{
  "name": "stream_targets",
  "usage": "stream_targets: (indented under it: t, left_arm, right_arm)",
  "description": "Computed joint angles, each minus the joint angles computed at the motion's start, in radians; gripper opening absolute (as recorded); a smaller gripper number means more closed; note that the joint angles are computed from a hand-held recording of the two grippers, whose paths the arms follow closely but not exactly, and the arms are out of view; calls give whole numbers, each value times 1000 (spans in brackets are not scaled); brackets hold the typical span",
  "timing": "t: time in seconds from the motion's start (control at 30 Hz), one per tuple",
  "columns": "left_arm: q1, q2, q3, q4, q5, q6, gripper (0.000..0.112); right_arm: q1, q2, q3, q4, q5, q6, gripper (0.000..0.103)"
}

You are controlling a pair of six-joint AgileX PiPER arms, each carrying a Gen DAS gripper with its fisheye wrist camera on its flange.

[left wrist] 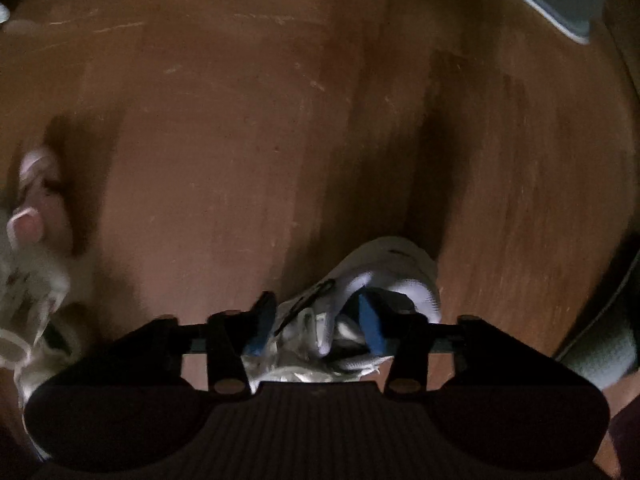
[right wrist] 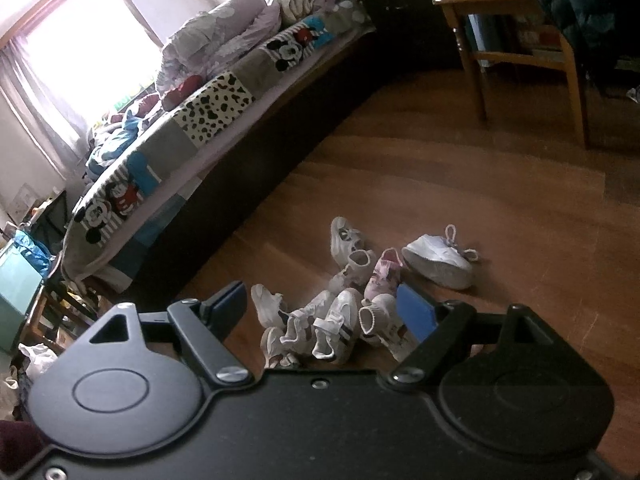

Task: Organize scattered shoes
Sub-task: 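Lift the white lace-up sneaker out of the pile and carry it with the left gripper, then set the sneaker down on the floor and open the left gripper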

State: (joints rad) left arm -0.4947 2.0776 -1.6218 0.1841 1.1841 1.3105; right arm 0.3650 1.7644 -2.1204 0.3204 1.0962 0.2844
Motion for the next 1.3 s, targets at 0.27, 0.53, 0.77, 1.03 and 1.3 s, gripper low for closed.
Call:
stream_targets:
  t: [0.27,0.53,0.77,1.03,1.3]
  left_arm:
    - [3,68,-8,13,-10,-277,34]
    - [184,7,0,-207,2,-925,30]
    - [436,-204,361,-449,-208,-1493,28]
    - [596,-374,620,-543,-317,-1647,27]
    - [656,-287,477,-509,-214,-1699,27]
  right_arm:
    - [-9,14,-12,6,18,-1,84]
    - [2,18,-28,-8,13,15,86]
    - [35,39,-70,-49,24,39,87]
    - [51,71,-115,-76,50,48,87]
    - [62,103,-162,-87,77,51,88]
